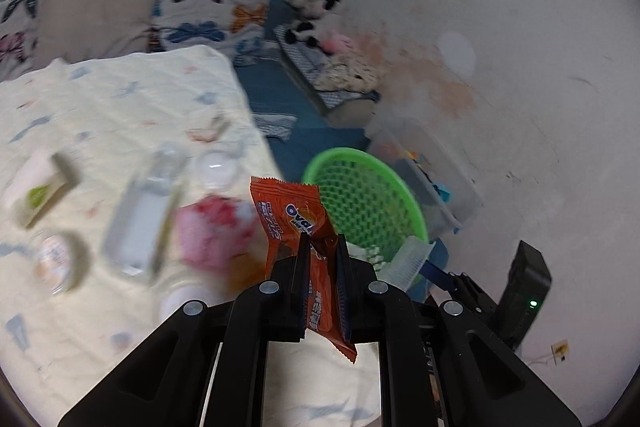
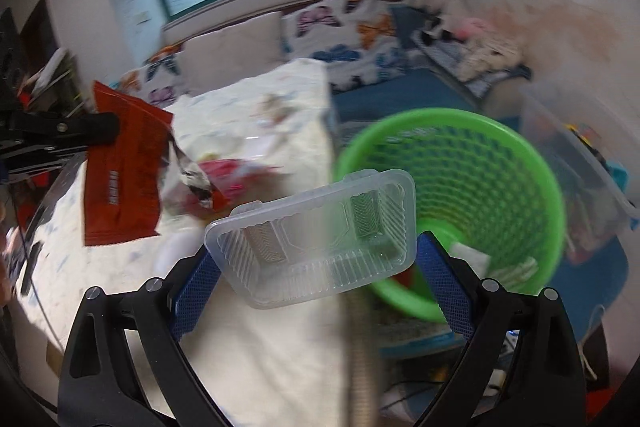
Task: Collect trash
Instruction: 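Carry the Oreo wrapper to the green basket and release it with the left tool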
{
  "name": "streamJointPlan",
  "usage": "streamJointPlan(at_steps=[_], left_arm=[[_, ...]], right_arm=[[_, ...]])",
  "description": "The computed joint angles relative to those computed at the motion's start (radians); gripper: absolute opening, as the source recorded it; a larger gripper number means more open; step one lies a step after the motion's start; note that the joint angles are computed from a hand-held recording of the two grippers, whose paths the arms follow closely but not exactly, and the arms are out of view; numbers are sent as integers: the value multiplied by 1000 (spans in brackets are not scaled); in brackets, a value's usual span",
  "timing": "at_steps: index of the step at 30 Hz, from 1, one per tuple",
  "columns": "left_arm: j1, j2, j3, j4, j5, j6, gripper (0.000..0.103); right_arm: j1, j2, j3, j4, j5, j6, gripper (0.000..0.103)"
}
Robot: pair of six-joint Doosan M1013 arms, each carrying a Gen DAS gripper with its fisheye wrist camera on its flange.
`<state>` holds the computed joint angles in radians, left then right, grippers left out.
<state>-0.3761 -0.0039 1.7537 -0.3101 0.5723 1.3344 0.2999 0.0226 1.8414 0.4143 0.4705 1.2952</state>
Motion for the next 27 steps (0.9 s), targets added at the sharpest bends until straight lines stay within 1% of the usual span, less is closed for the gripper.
streamJointPlan(at_steps=[5, 10, 14, 19, 22, 24, 27], left_arm=[[-29, 69, -70, -18, 20, 35, 12], [-49, 119, -117, -22, 34, 50, 12], [-63, 152, -150, -13, 45, 56, 12], [-72, 193, -180, -3, 59, 49, 12], [-77, 212, -191, 10, 69, 35, 12], [-81, 222, -197, 20, 75, 26, 12], [-85, 237, -207, 23, 87, 21, 13]], right_arm=[[-49, 16, 2, -14, -2, 38, 93], [-86, 33, 5, -8, 4, 63, 94], [-100, 46, 2, -1, 7, 66, 94], [-115, 48, 6, 58, 4, 12, 95], [-120, 42, 12, 68, -2, 1, 96], [-123, 36, 17, 52, -9, 16, 96], [-130, 24, 26, 84, -11, -10, 96]])
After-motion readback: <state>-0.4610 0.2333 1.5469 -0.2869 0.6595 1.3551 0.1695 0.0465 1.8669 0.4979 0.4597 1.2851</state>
